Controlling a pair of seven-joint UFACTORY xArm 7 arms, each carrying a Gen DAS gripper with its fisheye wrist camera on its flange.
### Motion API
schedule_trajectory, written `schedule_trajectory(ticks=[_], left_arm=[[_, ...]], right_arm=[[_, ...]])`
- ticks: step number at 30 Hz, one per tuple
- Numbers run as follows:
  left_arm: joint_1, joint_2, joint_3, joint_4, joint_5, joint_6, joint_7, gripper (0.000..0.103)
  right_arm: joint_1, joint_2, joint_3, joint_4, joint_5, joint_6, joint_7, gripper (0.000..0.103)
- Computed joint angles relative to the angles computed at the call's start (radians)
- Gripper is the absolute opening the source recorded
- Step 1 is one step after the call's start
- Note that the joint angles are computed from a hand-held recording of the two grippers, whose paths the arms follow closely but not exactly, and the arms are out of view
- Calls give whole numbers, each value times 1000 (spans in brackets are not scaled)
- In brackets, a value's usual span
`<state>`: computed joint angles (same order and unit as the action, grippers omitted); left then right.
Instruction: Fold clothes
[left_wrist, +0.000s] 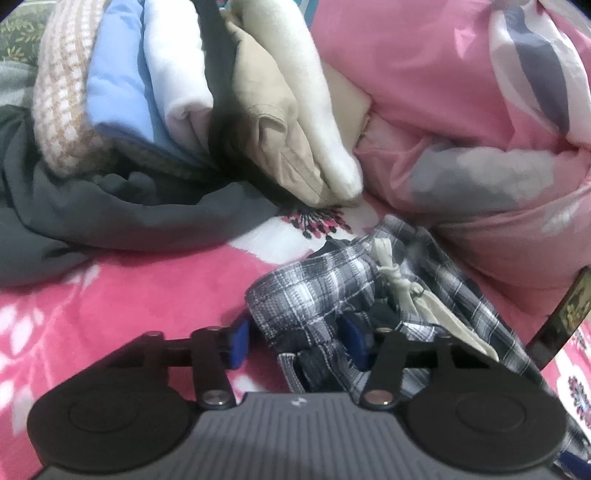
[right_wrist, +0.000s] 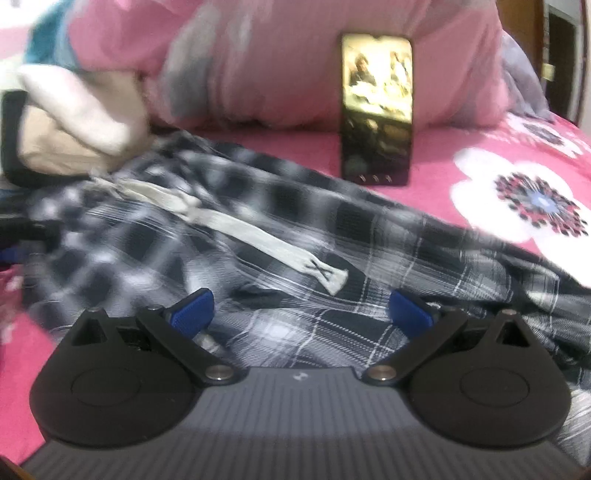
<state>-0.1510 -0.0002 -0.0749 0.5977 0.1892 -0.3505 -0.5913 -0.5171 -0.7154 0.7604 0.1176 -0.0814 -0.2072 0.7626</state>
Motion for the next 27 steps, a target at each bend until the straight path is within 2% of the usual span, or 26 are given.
schedule_trajectory(ticks=[1, 3, 5, 8, 10, 14, 16, 17, 18, 19, 20, 21, 22, 25, 27], left_arm=[[10, 6, 8, 4, 62, -7, -55, 39], [34, 17, 17, 14, 171, -21, -154, 34], [55, 22, 17, 19, 238, -33, -222, 23], [96, 29, 20, 37, 388, -45, -379, 20], [120, 31, 22, 48, 473, -57, -461, 18], [153, 27, 36, 57, 598, -97, -576, 14], [159, 14, 45, 45, 611, -117, -596, 13], [158, 5, 50, 37, 609, -119, -596, 13], [156, -9, 55, 25, 605, -117, -597, 13], [155, -24, 64, 15, 617, -112, -615, 12], [152, -41, 76, 4, 631, -107, -634, 12], [147, -64, 89, -13, 639, -100, -651, 12], [139, -87, 108, -28, 660, -98, -675, 11], [117, -188, 157, -102, 684, -92, -671, 11], [85, -273, 231, -154, 766, -76, -710, 11]], right_arm=[[41, -28, -34, -25, -2, -20, -7, 102], [128, -110, -70, -71, -4, -41, -22, 102], [221, -146, -116, -82, -31, -40, -71, 102], [307, -124, -136, -51, -76, -66, -155, 102], [277, -63, -73, -2, -94, -116, -221, 102], [21, -15, 253, 131, -92, -116, -338, 101], [-69, 42, 333, 183, -118, -106, -401, 95], [-113, 51, 379, 205, -124, -97, -423, 82], [-122, 61, 388, 211, -126, -93, -433, 71], [-123, 73, 388, 216, -127, -87, -442, 46], [-83, 98, 346, 219, -125, -66, -443, 21], [-40, 121, 302, 221, -121, -45, -445, 8], [9, 139, 253, 222, -117, -24, -446, 3], [229, 116, 76, 189, -109, 38, -450, 3], [381, 82, -35, 166, -110, 89, -446, 3]])
